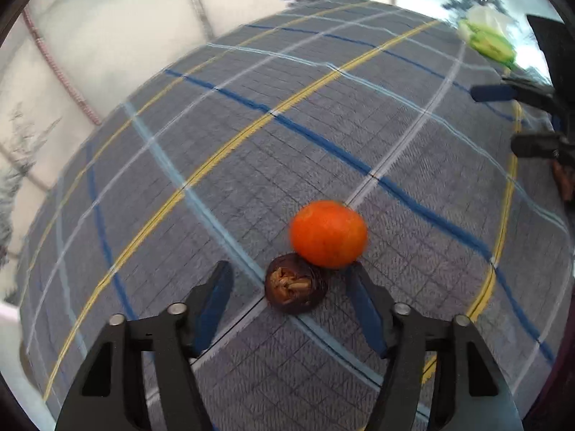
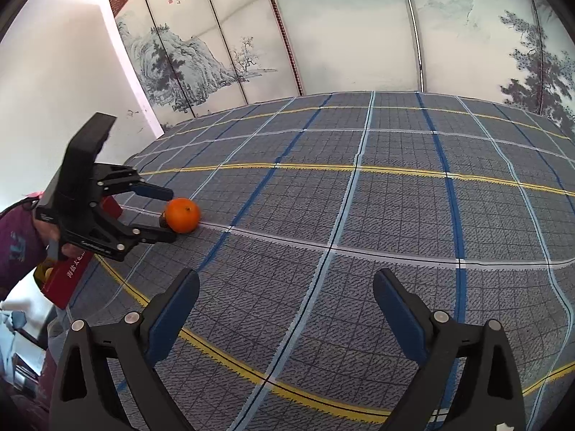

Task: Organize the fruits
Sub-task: 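Grasp the brown fruit beside the tangerine with the left gripper, then carry the brown fruit over the tin and open the left gripper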

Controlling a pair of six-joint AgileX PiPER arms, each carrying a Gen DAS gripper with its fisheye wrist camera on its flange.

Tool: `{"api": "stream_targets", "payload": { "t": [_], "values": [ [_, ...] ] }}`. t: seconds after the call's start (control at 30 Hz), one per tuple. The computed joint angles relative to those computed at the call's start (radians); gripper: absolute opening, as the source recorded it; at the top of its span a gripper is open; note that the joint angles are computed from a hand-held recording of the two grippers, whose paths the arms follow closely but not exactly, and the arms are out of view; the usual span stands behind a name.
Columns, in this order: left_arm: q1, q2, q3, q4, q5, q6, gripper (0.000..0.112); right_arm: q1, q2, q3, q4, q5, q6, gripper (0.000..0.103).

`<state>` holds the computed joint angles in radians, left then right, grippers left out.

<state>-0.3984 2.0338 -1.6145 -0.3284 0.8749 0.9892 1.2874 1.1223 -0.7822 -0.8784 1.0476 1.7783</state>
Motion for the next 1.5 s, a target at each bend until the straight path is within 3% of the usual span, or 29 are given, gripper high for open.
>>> {"api": "stream_targets", "payload": {
  "t": [0.03,0.1,0.27,0.4,0.57,0.8,0.87,1.13,1.5],
  "values": [
    [0.014,0.026,-0.046,-0.032,0.071,0.021,0.035,-0.003,-0.001,0.001,0.002,-0.005,-0.002,0.096],
    [0.019,0.038,-0.067,-0.039,0.106,-0.009,0.035,-0.005,-0.004,0.004,0.005,-0.011,0.0,0.097],
    [-0.017,-0.125,0.172,0.077,-0.053,-0.271,0.035,-0.026,-0.006,0.007,0.02,-0.028,-0.012,0.097],
    [-0.012,-0.32,0.404,0.065,-0.137,-0.457,0.035,-0.045,0.004,0.0,0.035,-0.034,-0.032,0.1],
    [0.011,-0.514,0.584,0.052,-0.169,-0.596,0.035,-0.101,0.047,-0.032,0.103,-0.063,-0.129,0.1],
    [0.057,-0.693,0.706,0.168,-0.165,-0.75,0.035,-0.17,0.104,-0.067,0.201,-0.074,-0.242,0.102],
    [0.053,-0.741,0.734,0.257,-0.186,-0.826,0.035,-0.164,0.134,-0.093,0.211,-0.042,-0.263,0.102],
    [0.097,-0.865,0.817,0.421,-0.251,-0.902,0.035,-0.147,0.241,-0.181,0.241,0.07,-0.337,0.103],
    [0.295,-0.881,0.848,0.336,-0.311,-0.736,0.035,-0.146,0.237,-0.178,0.241,0.073,-0.33,0.103]
  ]
}}
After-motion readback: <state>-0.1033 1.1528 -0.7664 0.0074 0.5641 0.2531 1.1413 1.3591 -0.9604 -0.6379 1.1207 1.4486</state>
